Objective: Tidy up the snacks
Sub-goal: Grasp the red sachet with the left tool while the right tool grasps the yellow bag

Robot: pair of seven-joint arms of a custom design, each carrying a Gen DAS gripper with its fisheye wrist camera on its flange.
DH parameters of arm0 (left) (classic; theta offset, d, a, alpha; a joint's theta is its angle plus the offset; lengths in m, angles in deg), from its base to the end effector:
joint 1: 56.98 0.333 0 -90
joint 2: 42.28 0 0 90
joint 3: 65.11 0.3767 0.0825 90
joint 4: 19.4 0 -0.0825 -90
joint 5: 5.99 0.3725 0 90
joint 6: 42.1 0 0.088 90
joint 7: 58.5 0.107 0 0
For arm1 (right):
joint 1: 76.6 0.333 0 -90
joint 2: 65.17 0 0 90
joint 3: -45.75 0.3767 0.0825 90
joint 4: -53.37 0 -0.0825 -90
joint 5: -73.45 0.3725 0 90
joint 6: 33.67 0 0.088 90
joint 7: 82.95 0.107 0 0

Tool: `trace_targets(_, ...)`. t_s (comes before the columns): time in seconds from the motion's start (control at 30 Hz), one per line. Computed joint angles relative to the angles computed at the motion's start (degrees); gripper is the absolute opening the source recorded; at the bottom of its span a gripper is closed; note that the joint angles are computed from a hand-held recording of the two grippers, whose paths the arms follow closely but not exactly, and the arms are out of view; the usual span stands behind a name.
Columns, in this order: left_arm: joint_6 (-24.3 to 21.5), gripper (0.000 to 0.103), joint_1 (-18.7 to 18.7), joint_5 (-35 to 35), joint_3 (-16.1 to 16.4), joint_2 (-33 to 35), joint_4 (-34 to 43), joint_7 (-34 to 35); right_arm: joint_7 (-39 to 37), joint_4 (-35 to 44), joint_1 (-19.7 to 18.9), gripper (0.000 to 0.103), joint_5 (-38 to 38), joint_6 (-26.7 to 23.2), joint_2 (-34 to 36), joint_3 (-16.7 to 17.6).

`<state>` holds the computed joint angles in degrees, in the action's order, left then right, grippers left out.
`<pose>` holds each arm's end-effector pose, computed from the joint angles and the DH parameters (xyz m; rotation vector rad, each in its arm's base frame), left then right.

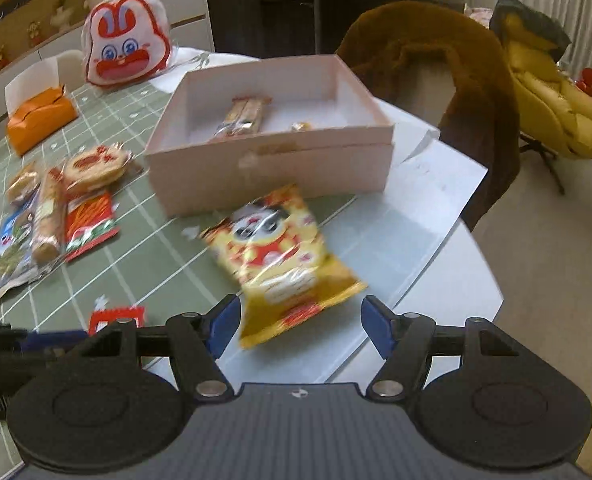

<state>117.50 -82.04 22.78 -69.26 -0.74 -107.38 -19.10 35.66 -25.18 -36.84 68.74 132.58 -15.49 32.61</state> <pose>0.6753 -0.3862 0.3361 -1.9316 1.9720 -0.7014 0.6991 0.4277 0.3278 -1.9241 1.6068 -0.4968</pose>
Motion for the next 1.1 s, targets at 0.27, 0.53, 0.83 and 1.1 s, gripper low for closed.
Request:
trace_targets(0.27, 4.68, 0.05, 0.58, 2.26, 1.44, -1.31, -4.07, -0.07, -10.44, 6.31, -7.75, 0.074, 3.36, -3.71, 2.43, 9.12)
trace_targets(0.53, 9.14, 0.044, 5.83, -3.91, -3.75, -1.87, -6.66, 3.51, -19.23, 20.0, -12.58, 0.082, 12.53, -11.66, 10.06, 17.12)
trace_targets(0.83, 0.46, 0.055, -0.03, -1.55, -1.31, 2.29, 2.73, 9.79, -20.77, 20.59, -10.81, 0.083, 12.89, -12.77, 10.21, 14.83)
trace_targets(1.1, 3.56, 0.058, -2.36, 2.67, 2.49, 1.1, -0.32, 7.13, -20.23, 26.45, -7.94, 0.086, 8.11, -18.8, 12.72, 11.1)
